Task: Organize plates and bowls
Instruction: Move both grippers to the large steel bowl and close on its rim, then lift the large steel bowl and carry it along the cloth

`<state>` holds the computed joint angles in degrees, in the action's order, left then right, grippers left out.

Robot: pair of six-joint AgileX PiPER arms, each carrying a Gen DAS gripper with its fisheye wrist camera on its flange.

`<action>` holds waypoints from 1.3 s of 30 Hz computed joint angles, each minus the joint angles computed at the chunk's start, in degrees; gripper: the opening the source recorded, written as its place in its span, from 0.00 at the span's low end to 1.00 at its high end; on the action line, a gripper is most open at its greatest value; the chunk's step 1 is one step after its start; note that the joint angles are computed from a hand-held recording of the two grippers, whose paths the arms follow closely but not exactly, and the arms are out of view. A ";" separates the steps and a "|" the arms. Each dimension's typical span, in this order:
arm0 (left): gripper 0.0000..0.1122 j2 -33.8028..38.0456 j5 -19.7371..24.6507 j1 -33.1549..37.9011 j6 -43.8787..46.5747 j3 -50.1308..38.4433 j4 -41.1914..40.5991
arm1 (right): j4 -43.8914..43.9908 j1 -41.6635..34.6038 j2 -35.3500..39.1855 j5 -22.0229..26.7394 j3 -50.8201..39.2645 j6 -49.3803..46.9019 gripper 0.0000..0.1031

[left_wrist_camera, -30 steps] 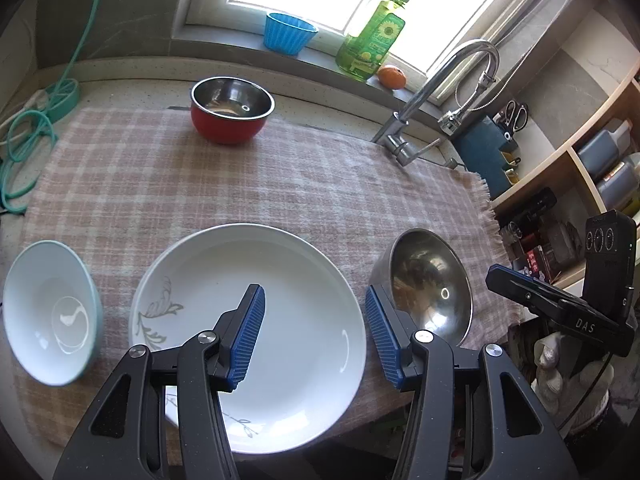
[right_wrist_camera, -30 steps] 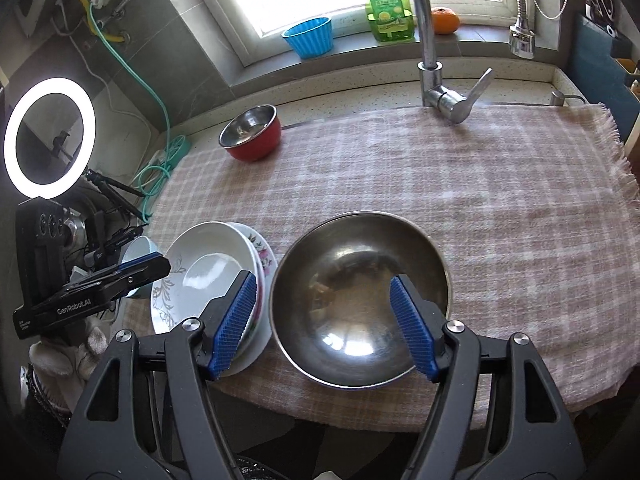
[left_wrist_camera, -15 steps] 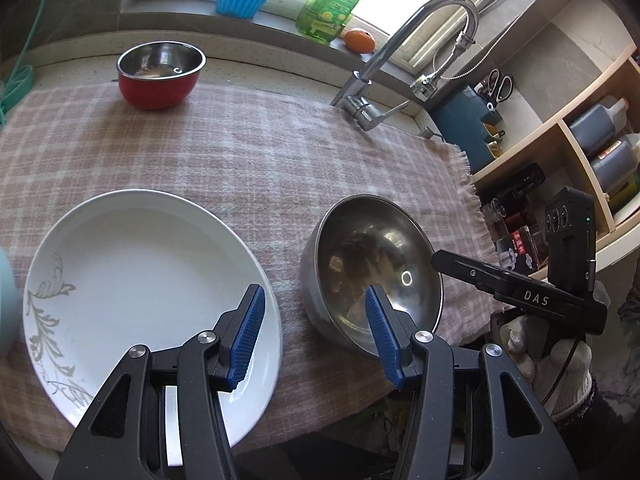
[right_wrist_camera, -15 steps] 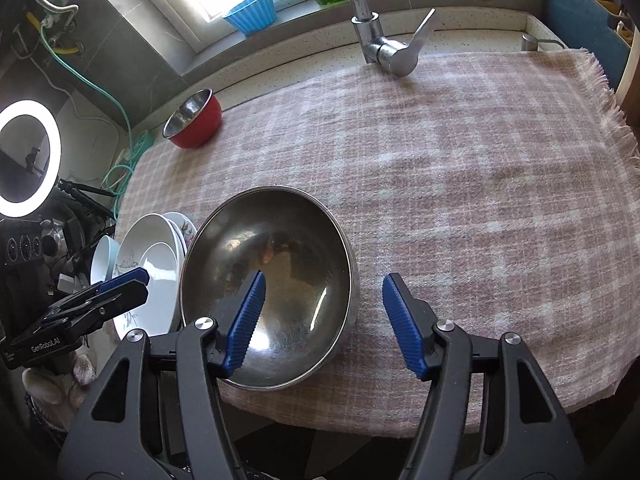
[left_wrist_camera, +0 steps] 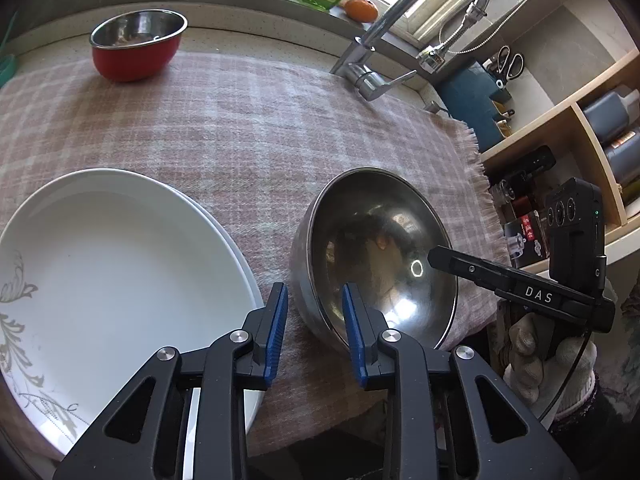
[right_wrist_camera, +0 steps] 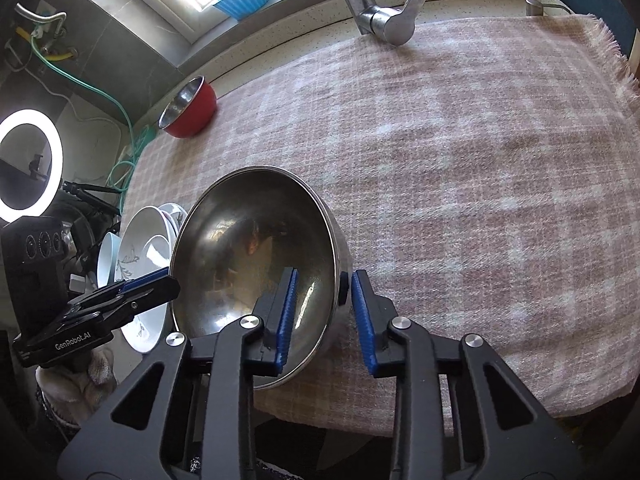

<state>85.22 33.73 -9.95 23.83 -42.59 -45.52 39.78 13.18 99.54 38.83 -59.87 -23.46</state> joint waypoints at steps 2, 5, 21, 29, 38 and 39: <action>0.20 0.48 0.29 0.14 0.32 -0.24 -0.30 | -0.42 -0.05 -0.03 -0.23 0.11 0.41 0.20; 0.18 1.16 0.12 -0.13 0.58 -0.51 -0.66 | -0.60 -0.41 0.04 -0.08 0.14 0.78 0.14; 0.13 1.53 0.72 0.81 2.21 -0.79 -2.34 | -2.03 -0.09 -0.17 0.26 -0.55 3.79 0.11; 0.13 2.03 2.09 3.37 2.43 -3.22 -1.35 | -4.81 1.94 0.79 0.76 -5.24 7.09 0.11; 0.13 4.89 3.27 8.20 3.45 -8.29 0.33 | -7.54 5.12 6.32 1.62 -14.81 11.69 0.11; 0.13 5.24 3.42 8.85 3.71 -8.66 0.49 | -7.66 5.40 7.16 1.82 -15.93 12.13 0.11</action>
